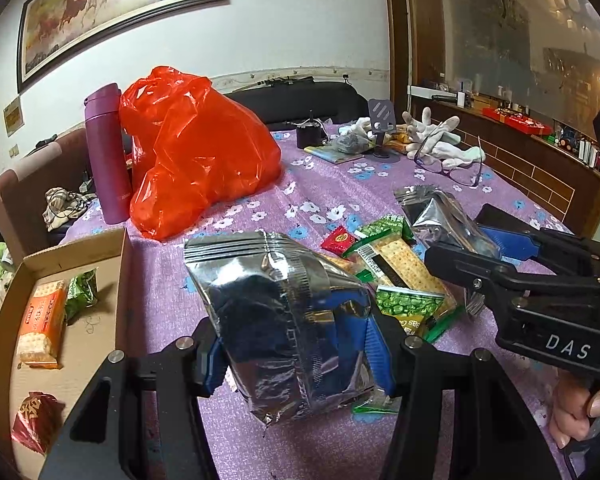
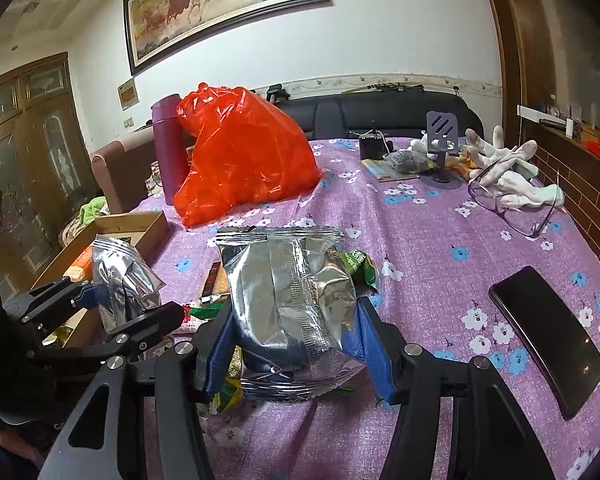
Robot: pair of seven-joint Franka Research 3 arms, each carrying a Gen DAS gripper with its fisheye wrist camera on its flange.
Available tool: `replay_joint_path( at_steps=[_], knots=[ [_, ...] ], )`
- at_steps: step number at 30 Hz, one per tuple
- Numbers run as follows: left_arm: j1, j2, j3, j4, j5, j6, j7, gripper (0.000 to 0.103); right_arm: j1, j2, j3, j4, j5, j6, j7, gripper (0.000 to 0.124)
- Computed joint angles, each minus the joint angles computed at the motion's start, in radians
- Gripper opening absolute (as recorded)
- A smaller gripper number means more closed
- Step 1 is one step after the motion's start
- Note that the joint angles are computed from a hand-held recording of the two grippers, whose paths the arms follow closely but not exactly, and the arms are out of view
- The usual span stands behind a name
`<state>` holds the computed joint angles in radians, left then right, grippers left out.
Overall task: Organize snacks
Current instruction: 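Grasp a silver foil packet with the right gripper while the left holds its own, then carry both silver foil packets over the cardboard box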
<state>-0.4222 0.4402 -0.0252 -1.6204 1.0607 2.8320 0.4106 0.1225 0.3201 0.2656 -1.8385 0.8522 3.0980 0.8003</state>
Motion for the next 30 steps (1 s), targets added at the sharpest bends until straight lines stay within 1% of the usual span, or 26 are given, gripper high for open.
replay_joint_path(
  at_steps=[5, 6, 10, 11, 14, 17, 21, 24, 25, 27, 28, 29, 30],
  knots=[
    [-0.007, -0.006, 0.011, -0.005, 0.033, 0.010, -0.033, 0.056, -0.012, -0.002, 0.021, -0.005, 0.017, 0.020, -0.029, 0.061],
    [-0.008, -0.007, 0.013, -0.005, 0.041, 0.010, -0.040, 0.056, -0.006, -0.002, 0.017, -0.007, 0.012, 0.026, -0.025, 0.061],
    [-0.008, -0.010, 0.012, -0.007, 0.063, 0.009, -0.059, 0.056, 0.064, 0.002, -0.061, -0.022, -0.099, 0.059, 0.075, 0.061],
    [-0.006, -0.011, 0.009, -0.007, 0.063, 0.009, -0.059, 0.056, 0.067, 0.000, -0.062, -0.029, -0.119, 0.065, 0.093, 0.061],
    [-0.004, -0.011, 0.006, -0.007, 0.068, 0.007, -0.064, 0.056, 0.048, 0.002, -0.045, -0.033, -0.157, 0.075, 0.123, 0.061],
    [-0.001, -0.012, 0.004, -0.008, 0.071, 0.008, -0.066, 0.056, 0.051, 0.005, -0.054, -0.036, -0.200, 0.082, 0.173, 0.061],
    [-0.001, -0.016, 0.007, -0.011, 0.083, 0.016, -0.085, 0.056, 0.030, 0.008, -0.036, -0.040, -0.229, 0.106, 0.218, 0.061],
    [0.017, -0.030, 0.000, -0.024, 0.060, 0.041, -0.087, 0.056, 0.025, 0.009, -0.038, -0.044, -0.255, 0.125, 0.262, 0.061],
    [0.022, -0.042, -0.001, -0.036, 0.051, 0.043, -0.091, 0.056, 0.010, 0.010, -0.024, -0.044, -0.258, 0.133, 0.272, 0.061],
    [0.045, -0.068, -0.011, -0.066, 0.017, 0.074, -0.092, 0.056, 0.015, 0.005, -0.035, -0.047, -0.272, 0.133, 0.310, 0.061],
    [0.057, -0.092, -0.011, -0.094, 0.003, 0.096, -0.099, 0.056, 0.007, -0.001, -0.027, -0.051, -0.275, 0.131, 0.324, 0.061],
    [0.054, -0.109, -0.001, -0.111, 0.017, 0.099, -0.122, 0.056, -0.029, -0.009, 0.016, -0.056, -0.270, 0.129, 0.316, 0.061],
    [0.050, -0.132, 0.011, -0.132, 0.045, 0.097, -0.157, 0.056, -0.046, -0.015, 0.039, -0.061, -0.269, 0.126, 0.311, 0.061]
  ],
)
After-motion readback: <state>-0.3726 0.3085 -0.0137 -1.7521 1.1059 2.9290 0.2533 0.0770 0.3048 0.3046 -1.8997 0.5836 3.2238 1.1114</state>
